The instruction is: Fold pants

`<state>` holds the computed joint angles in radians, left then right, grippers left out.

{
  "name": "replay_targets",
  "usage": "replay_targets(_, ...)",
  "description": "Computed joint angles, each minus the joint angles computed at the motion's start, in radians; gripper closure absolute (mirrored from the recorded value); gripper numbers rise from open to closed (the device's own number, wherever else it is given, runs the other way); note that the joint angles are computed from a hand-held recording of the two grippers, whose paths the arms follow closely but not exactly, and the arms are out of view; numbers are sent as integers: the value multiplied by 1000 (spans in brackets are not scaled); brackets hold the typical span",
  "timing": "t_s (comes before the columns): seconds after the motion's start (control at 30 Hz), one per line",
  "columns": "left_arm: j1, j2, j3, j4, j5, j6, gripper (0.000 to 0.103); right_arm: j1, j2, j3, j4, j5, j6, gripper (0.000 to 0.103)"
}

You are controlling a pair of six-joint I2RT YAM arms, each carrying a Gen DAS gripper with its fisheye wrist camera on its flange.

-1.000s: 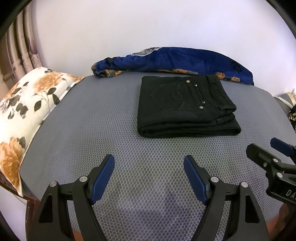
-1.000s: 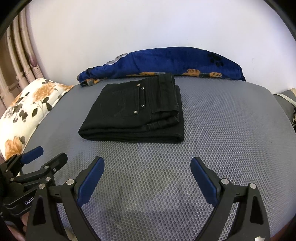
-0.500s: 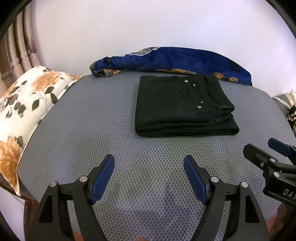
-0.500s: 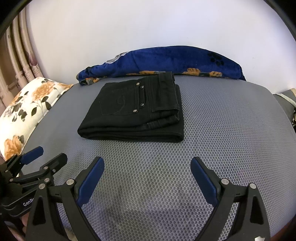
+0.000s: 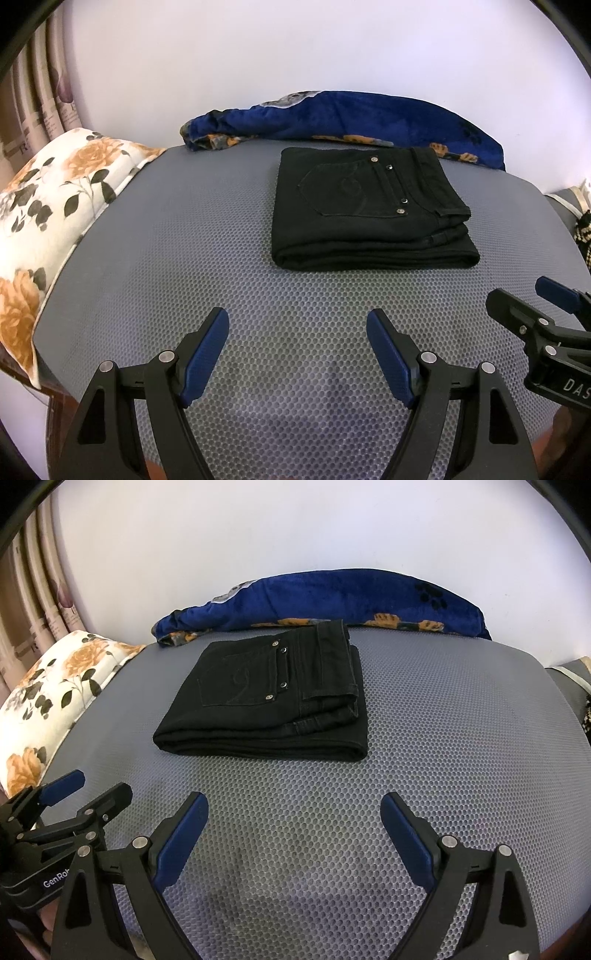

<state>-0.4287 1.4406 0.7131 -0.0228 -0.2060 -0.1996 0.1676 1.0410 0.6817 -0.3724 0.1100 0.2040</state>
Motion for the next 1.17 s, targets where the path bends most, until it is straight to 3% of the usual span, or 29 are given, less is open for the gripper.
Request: replay_targets(1.17,22,37,26,-9,31,13,26,19,36,19,8,21,-7,10)
